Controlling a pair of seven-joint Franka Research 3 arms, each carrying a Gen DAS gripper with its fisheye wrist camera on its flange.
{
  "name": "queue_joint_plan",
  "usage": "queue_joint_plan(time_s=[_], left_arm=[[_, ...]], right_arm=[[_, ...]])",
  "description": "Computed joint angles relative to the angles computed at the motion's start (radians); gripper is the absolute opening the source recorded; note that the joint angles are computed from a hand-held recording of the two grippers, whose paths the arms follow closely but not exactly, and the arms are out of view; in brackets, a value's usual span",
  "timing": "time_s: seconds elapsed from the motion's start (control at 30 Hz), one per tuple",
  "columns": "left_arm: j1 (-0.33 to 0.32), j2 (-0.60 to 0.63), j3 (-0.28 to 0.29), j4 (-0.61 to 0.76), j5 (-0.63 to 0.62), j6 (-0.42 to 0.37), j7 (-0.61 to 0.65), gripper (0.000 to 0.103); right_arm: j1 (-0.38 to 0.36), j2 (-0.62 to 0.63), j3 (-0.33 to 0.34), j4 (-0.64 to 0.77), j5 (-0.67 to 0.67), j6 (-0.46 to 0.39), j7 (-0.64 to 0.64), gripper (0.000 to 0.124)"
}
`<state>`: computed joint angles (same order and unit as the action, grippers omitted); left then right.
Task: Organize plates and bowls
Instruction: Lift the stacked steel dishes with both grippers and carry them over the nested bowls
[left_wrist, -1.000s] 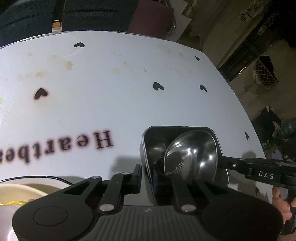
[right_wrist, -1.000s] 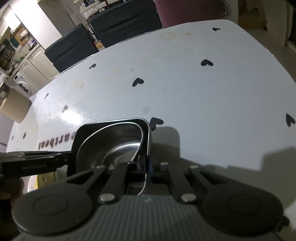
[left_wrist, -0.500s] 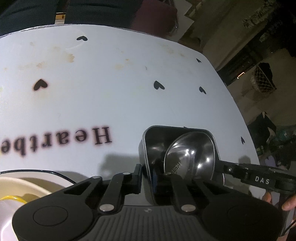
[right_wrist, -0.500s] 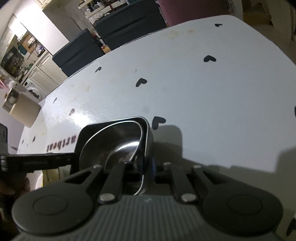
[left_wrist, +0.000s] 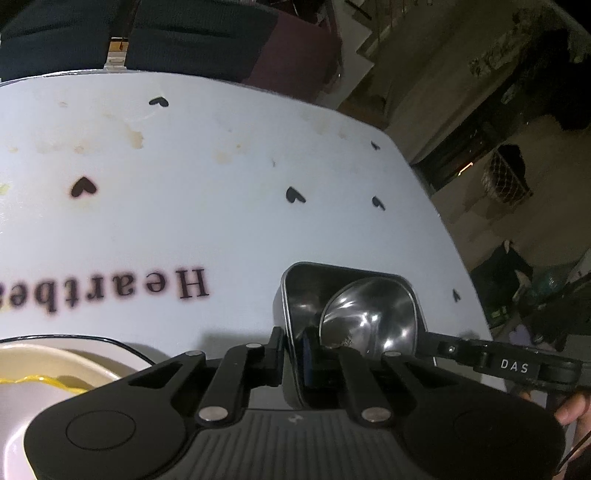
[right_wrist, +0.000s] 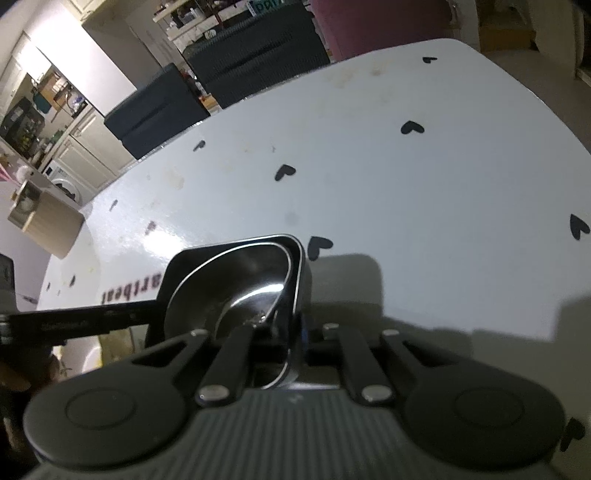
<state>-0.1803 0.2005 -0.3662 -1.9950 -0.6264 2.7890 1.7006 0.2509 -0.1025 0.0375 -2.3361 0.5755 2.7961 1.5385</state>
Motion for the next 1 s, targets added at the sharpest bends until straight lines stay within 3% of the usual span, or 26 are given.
queue_joint_plan(time_s=[0.27,0.7,1.0], left_arm=[[0.000,-0.107,0.007,-0.081,-0.174,0.057,0.104,0.009],[-0.120,-0.313,0.158,-0.239,-0.411,0.114,0.262,0.007],[-0.191,-0.448,0.256,-0.358,-0.444,0.162,0.288,0.006]], right_arm=[[0.037,-0.078,-0.017,-0.034,0.123,0.023,-0.079,0.009],[0.156,-0.142,-0.015,-0.034,0.319,0.123,-0.217,0.009],[0.228,-0.087,0.005,0.035,0.461,0.191,-0.307,0.008]])
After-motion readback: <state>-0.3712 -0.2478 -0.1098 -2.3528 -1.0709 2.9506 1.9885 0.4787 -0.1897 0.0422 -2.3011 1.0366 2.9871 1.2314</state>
